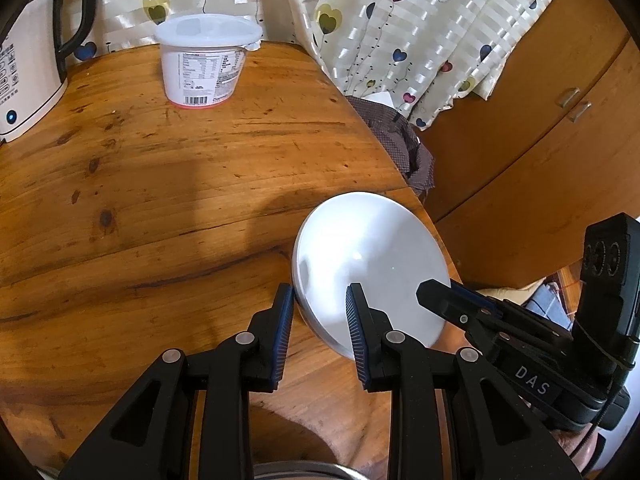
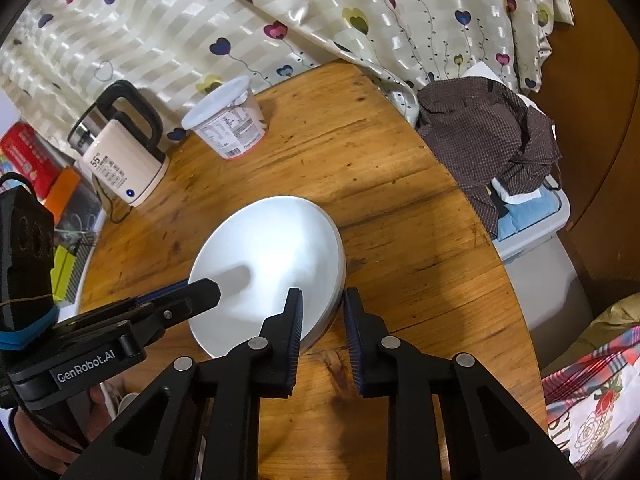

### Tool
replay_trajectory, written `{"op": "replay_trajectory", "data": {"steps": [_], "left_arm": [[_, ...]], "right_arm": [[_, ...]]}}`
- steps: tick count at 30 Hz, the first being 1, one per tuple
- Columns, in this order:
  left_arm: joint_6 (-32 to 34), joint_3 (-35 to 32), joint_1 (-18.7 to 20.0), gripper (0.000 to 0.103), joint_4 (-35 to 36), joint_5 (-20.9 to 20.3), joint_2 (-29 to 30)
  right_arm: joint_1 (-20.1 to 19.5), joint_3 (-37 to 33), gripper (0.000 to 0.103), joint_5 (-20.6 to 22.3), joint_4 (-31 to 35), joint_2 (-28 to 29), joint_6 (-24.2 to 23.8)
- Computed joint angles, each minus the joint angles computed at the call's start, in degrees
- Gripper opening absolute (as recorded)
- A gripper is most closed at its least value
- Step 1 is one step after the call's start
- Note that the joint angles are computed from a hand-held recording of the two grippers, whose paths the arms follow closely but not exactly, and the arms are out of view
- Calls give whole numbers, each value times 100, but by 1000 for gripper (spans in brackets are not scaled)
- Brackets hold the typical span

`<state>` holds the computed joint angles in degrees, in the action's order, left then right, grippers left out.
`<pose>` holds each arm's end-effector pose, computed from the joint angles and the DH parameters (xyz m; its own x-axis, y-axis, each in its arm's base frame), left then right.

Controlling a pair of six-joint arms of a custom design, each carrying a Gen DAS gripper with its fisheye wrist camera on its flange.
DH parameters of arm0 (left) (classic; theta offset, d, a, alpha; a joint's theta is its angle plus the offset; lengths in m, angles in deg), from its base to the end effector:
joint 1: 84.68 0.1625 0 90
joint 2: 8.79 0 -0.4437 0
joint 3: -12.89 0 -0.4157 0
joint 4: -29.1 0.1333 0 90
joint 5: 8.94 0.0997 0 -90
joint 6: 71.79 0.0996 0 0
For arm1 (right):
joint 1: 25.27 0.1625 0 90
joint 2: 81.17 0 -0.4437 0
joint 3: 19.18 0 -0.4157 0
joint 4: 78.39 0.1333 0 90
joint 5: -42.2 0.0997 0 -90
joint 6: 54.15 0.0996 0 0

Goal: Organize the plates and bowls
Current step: 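Close the right gripper on the rim of the white bowl stack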

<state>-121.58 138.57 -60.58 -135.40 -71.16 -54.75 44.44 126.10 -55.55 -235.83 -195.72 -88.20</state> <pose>-0.3592 -0.3576 -0.0244 -0.9025 0.2220 -0.3691 0.3405 0.8925 -0.2957 0.0043 -0.3341 0.3341 -0.9025 -0.0737 0.4243 -0.2744 0.8577 -0.4347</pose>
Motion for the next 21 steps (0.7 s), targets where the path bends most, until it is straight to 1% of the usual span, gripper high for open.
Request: {"op": "replay_trajectory", "data": {"steps": [7,21], "left_arm": [[-120,87,-25,27,15,50,-48],[-102,174,-103,28,-22,138,-108]], "right_arm": [[53,71,20,-44,-38,2,-44],[79,136,20,-22,26,-106,-60]]}}
